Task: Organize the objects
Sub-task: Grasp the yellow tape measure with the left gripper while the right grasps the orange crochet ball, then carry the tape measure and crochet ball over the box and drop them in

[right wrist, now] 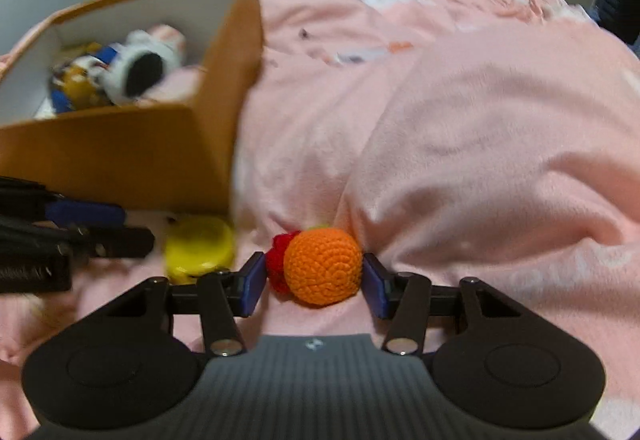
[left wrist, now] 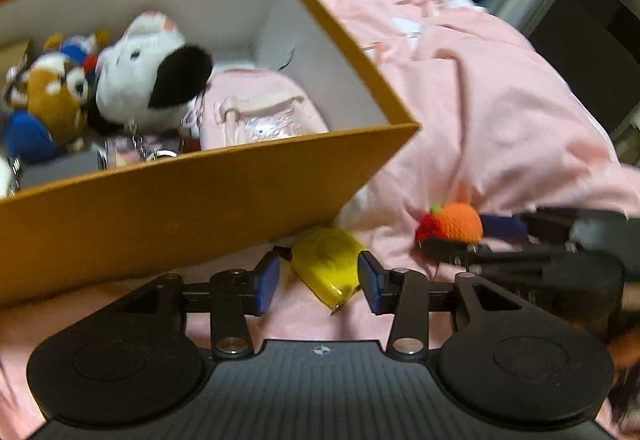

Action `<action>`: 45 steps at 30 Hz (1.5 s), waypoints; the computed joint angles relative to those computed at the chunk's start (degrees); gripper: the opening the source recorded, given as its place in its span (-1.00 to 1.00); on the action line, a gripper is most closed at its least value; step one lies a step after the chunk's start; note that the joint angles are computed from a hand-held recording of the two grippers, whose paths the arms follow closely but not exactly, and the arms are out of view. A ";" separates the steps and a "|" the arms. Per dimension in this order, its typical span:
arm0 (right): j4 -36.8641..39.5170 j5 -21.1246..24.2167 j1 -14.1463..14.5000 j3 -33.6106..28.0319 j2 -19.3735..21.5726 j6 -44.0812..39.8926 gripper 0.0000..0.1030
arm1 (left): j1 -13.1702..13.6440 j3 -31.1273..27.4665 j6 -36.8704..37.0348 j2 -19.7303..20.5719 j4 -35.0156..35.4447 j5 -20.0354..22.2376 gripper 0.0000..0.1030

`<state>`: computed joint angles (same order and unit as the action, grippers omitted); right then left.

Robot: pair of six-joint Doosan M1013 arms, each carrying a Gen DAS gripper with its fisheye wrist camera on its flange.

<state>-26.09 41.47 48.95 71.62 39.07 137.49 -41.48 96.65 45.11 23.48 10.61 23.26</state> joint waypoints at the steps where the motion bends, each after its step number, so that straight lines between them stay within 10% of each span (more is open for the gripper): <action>1: 0.33 -0.49 -0.15 0.37 -0.20 -0.22 0.04 | -0.26 -0.75 -1.95 0.53 1.09 1.06 0.09; 20: 5.08 -9.62 -1.78 5.90 -3.15 4.94 0.04 | -2.94 -8.05 -20.53 6.53 10.45 13.26 0.27; 45: -0.64 -9.58 0.95 4.11 -4.69 3.00 0.04 | -2.39 6.42 -15.23 -7.20 14.46 -2.78 0.21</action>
